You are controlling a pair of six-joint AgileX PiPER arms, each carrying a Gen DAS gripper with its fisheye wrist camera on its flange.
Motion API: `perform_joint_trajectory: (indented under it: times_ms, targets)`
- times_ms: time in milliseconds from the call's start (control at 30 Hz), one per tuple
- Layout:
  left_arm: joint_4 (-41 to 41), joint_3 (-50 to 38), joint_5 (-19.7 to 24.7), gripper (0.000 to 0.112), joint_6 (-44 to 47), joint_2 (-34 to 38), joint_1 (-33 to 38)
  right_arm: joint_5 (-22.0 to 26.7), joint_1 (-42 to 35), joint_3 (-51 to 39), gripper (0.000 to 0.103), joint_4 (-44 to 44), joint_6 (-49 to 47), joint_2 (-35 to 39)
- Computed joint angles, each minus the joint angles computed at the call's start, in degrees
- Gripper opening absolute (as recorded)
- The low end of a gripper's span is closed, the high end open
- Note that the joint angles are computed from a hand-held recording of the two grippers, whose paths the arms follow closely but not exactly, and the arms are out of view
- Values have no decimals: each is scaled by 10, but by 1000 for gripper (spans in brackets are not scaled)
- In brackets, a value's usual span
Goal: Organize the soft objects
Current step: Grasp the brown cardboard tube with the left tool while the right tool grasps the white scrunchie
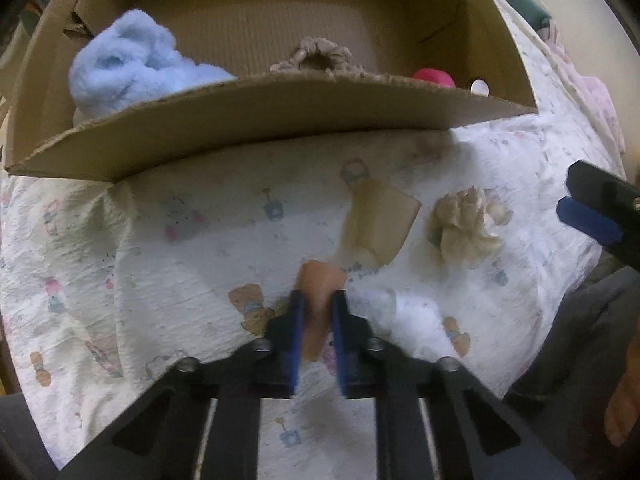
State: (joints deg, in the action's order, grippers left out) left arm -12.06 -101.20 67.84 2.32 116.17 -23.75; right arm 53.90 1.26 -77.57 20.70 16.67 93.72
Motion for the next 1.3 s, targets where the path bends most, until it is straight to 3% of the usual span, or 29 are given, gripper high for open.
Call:
perform_joint_trajectory:
  times_ms: [400,733,900,1000,1300]
  targets:
    - [1,58,-20,7,-22,-81,41,23,-6,-16,75,39,-6,42]
    - [-7,57,-17,6,-27,-105,86,76,57,-114,73,-61,63,143]
    - [-2,55,-25,6,-38,-110,86,96,68,-149,40,-81,70,176]
    - [-4,58,-30,6,-42,-115,92,91,73,-143,28,-86,63,173]
    - [23,62,-43,6,-77,-115,100,50,74,-94,21,-76,60,116]
